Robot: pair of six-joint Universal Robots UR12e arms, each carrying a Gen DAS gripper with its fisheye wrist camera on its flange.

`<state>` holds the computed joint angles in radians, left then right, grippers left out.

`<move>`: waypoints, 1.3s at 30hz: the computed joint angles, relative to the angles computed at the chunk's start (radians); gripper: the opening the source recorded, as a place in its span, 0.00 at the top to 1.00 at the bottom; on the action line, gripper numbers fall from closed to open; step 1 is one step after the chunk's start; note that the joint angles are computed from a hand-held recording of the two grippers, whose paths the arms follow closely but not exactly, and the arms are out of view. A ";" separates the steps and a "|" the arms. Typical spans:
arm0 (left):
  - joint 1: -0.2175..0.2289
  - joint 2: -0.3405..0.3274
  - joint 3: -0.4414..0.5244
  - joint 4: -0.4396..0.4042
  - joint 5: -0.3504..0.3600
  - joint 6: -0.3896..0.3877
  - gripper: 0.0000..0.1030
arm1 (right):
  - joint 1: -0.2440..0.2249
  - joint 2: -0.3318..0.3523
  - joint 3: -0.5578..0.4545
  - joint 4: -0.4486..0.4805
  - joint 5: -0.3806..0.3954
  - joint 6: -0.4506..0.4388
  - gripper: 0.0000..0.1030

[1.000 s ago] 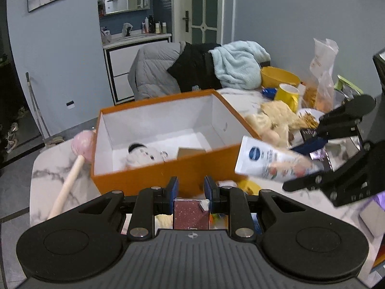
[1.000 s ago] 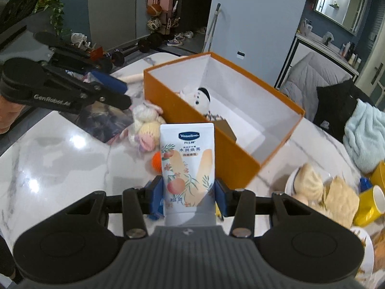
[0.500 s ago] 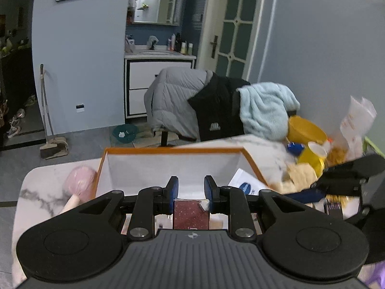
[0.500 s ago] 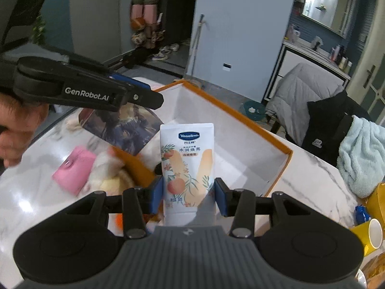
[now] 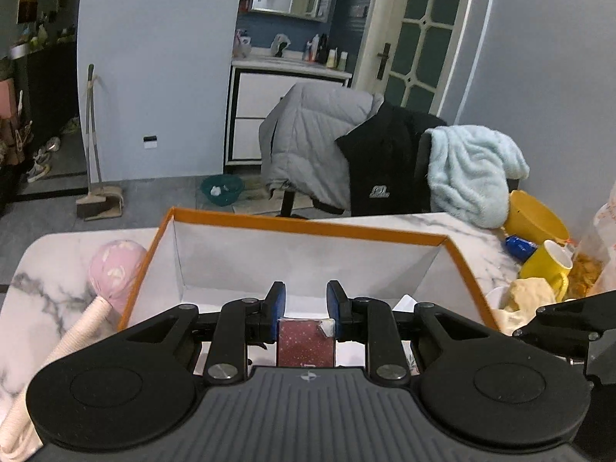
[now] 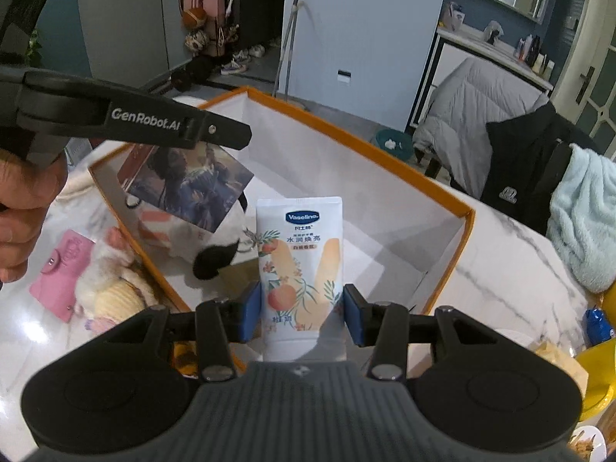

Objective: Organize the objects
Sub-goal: 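Lift and carry the photo card box and Vaseline tube over the orange box, then open both tools to drop the photo card box and tube into the orange box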

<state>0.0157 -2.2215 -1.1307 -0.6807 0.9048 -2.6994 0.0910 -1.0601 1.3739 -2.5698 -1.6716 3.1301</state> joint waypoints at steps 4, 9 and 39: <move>-0.010 -0.011 0.011 -0.023 0.024 0.012 0.73 | 0.002 0.016 -0.015 0.018 -0.001 0.005 0.54; -0.022 -0.019 0.014 -0.022 0.046 0.011 0.73 | 0.005 0.029 -0.028 0.035 -0.006 0.006 0.54; -0.032 -0.035 0.038 -0.081 0.063 0.029 0.47 | -0.003 0.053 -0.054 0.038 -0.031 0.121 0.44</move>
<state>-0.0159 -2.2562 -1.0922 -0.7620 0.9681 -2.6707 0.0884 -1.0071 1.3198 -2.5321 -1.7023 3.2509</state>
